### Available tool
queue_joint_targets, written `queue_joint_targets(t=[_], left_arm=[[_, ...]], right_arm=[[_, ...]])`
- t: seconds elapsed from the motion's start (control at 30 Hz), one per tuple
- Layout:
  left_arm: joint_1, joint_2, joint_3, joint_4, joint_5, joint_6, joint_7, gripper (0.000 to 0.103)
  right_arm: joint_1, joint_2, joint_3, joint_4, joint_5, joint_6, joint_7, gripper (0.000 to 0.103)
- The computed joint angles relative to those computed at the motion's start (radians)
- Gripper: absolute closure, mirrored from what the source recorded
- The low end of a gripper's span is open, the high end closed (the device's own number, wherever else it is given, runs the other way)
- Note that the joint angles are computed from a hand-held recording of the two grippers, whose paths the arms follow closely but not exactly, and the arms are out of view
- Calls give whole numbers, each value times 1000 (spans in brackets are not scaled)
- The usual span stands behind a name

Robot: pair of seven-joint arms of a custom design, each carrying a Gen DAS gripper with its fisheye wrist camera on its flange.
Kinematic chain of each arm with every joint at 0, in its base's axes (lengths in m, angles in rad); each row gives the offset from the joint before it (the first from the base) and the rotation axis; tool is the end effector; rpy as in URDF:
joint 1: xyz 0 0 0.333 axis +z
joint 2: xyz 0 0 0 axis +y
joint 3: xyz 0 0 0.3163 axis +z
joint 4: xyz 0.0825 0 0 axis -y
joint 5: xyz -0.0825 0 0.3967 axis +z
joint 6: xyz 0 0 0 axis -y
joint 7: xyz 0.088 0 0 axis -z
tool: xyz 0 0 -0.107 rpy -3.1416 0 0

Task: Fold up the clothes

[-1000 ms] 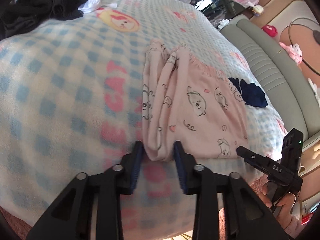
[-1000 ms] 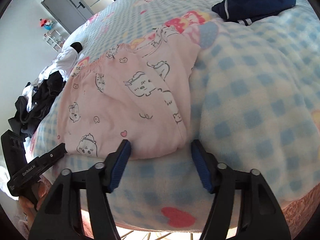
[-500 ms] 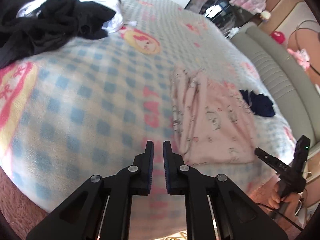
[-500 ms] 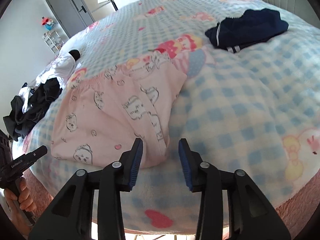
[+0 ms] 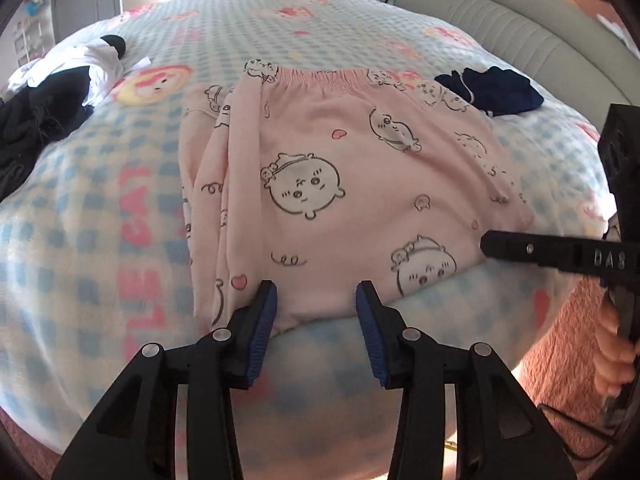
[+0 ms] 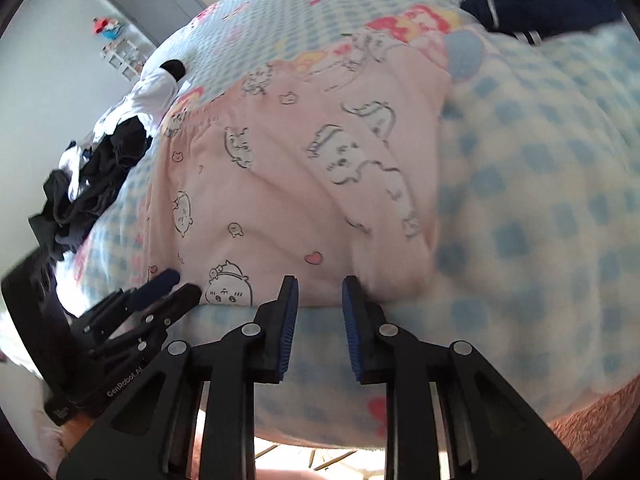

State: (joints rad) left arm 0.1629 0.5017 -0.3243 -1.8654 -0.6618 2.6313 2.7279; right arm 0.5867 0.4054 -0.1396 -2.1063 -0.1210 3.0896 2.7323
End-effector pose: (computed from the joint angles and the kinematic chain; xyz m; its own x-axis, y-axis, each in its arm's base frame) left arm 0.6671 -0.0768 0.2741 -0.6811 -0.7141 0.1619 -0.6686 0.5163 -0.5352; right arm 0.5644 0.2862 0.2790 -0.4132 -0.7956 -0.4430 -0.7504 0.5731 -0.3293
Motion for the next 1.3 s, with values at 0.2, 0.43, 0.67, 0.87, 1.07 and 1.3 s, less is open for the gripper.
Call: queue_joint_targets(t=[0.2, 0.43, 0.67, 0.87, 1.07, 1.3], left_arm=[[69, -55, -56, -33, -188, -1, 136, 47], [-99, 75, 83, 168, -101, 100, -26, 48], [28, 139, 18, 279, -44, 29, -187, 51], [77, 144, -42, 278, -118, -141, -77, 49], [187, 137, -128, 234, -212, -146, -24, 48], [117, 124, -94, 246, -229, -336, 13, 45]], right_arm=[[281, -60, -315, -23, -224, -66, 206, 57], [154, 60, -179, 217, -309, -280, 24, 57], [62, -43, -141, 70, -392, -162, 175, 47], [-6, 26, -47, 196, -439, -300, 143, 50], [-12, -64, -55, 57, -565, -329, 361, 50], [-101, -18, 48, 93, -540, -306, 307, 50]])
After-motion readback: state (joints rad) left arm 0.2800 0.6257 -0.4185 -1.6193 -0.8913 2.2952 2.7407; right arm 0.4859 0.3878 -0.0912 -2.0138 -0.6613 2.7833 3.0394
